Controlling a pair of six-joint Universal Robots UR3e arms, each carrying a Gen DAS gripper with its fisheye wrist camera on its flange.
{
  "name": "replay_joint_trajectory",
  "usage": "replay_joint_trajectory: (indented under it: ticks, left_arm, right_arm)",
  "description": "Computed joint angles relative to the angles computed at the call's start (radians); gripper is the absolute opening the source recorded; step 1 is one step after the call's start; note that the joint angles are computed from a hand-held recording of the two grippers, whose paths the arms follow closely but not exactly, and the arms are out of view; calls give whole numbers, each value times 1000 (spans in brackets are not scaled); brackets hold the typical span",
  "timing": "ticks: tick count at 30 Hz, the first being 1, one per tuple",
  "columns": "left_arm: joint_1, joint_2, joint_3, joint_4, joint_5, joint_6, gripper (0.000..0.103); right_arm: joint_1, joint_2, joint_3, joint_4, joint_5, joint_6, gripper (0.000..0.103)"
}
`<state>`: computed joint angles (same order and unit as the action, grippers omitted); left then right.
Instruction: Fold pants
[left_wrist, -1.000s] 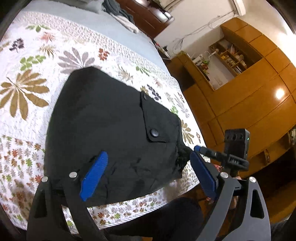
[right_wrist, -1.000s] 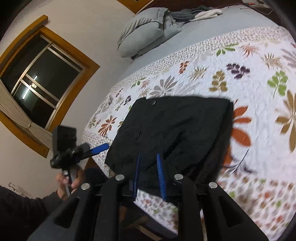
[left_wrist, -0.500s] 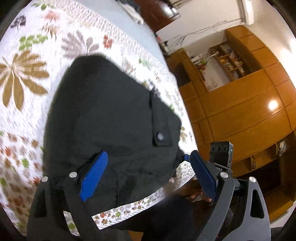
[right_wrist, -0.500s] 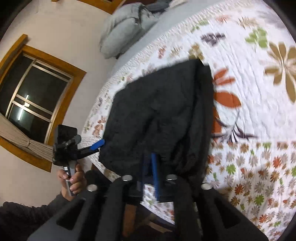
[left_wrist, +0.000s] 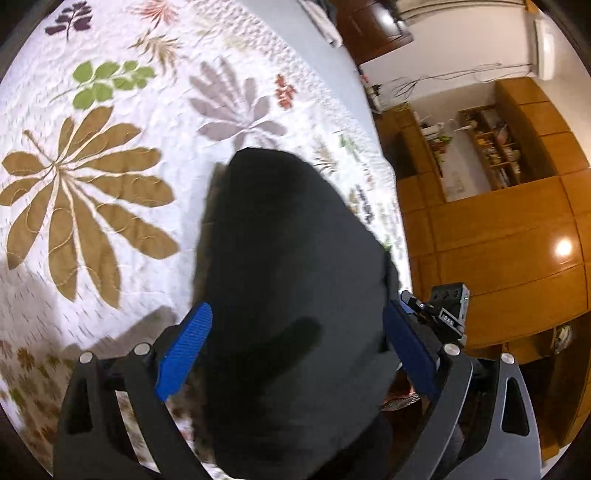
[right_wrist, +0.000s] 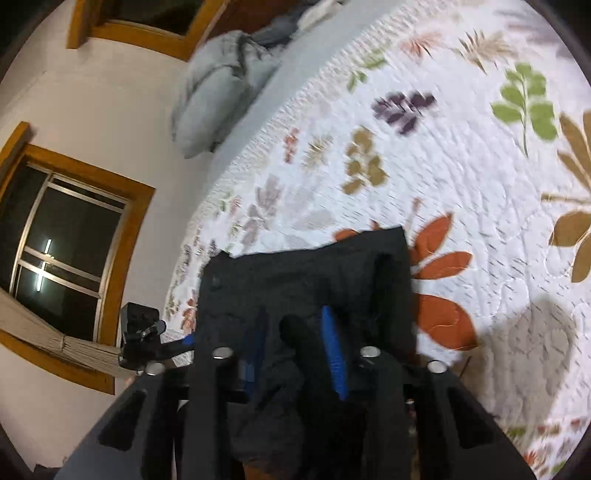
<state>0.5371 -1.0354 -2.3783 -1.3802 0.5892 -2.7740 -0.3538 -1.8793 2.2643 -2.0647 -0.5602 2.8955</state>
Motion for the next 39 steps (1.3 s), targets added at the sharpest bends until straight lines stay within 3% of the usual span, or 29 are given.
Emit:
replay_joint_trajectory:
  ticks: [1,3,5,8,11,15,18,21,27,31,39]
  left_arm:
    - [10,-14,6,-7,0,17,93]
    - [60,14,6,-104,-8,99,93]
    - [105,33,14,-199,-12,170,93]
    - [137,11,29,-290,-8,242,93]
    - [167,-12,44,-418,-22,342,93]
    - [204,-31,59,-551,-36,434,96]
    - [215,-46,74,-618,-37,482,99]
    - [204,-73,73,-572,-26,457,100]
    - [156,-206,110,-507,-18,456,100]
    - [75,-312,136,-404,-36,431,100]
    - [-93,-495,215,-160,-66,281,100]
  right_arm:
    - [-6,7,-1,17,2,-20,25]
    - [-67,-68,6,182,31,-125,38]
    - [-183,-202,-2,460,60,-284,64]
    - [-304,-307,-24,729,21,-429,85]
    - [-389,-340,-28,921,-49,-540,96]
    - [-474,-363,6,1119,-77,-673,98]
    - [-435,-341,40,1097,-68,-673,100]
    - [-328,-284,68,941,-45,-567,100]
    - [-230,-170,60,775,0,-461,100]
    - [-230,-110,44,771,19,-480,99]
    - [-233,-50,34,752,27,-496,99]
